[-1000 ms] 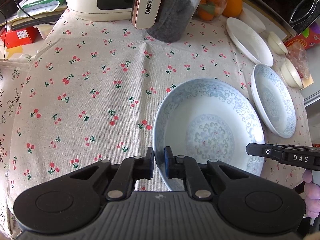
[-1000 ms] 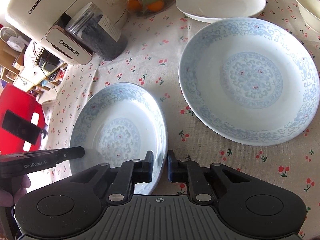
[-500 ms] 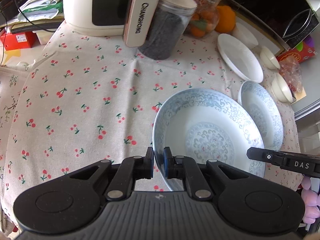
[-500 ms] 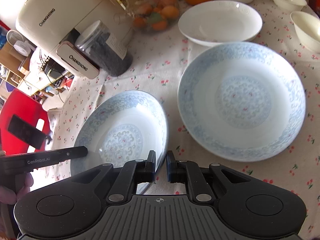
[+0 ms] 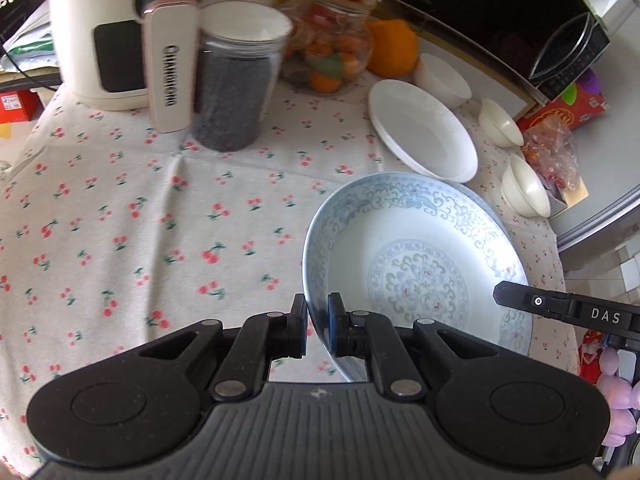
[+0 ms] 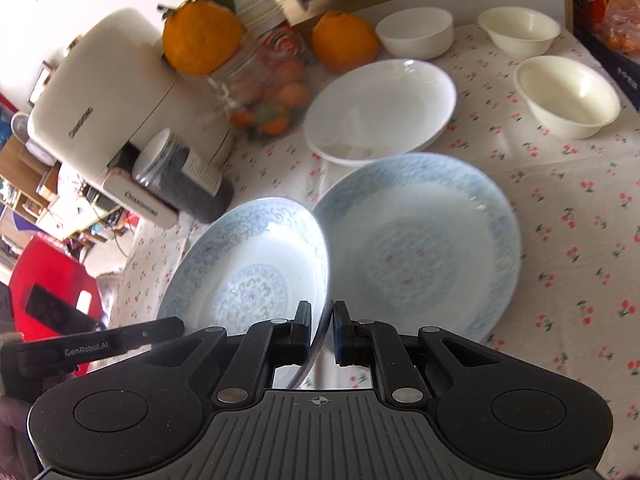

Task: Organize plates and bowls
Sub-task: 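Lift the smaller blue plate with the right tool onto the large plate held by the left tool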

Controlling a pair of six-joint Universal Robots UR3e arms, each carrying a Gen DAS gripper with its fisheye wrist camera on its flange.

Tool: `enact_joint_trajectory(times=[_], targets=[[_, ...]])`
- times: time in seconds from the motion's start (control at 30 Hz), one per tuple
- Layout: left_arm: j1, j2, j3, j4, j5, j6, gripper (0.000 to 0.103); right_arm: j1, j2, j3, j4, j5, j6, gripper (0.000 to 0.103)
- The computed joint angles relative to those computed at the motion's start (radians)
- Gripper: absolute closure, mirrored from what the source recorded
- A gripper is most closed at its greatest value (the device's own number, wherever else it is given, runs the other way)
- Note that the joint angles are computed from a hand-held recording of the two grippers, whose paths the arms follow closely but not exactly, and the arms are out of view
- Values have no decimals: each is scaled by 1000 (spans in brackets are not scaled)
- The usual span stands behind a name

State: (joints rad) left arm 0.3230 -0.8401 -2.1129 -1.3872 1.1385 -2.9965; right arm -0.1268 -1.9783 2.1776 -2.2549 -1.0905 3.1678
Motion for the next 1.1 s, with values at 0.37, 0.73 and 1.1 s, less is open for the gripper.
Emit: enact_joint_trajectory(times=[0.37, 0.73, 1.1], targets=[[-395, -344, 71, 391, 174, -315, 95, -201, -81, 52, 66, -1, -105, 91], [-525, -499, 145, 469, 265, -392, 94, -212, -14, 58, -2, -65, -103, 91], [-579, -580, 195, 487, 313, -431, 93, -176, 38, 61, -89, -121, -95, 91]])
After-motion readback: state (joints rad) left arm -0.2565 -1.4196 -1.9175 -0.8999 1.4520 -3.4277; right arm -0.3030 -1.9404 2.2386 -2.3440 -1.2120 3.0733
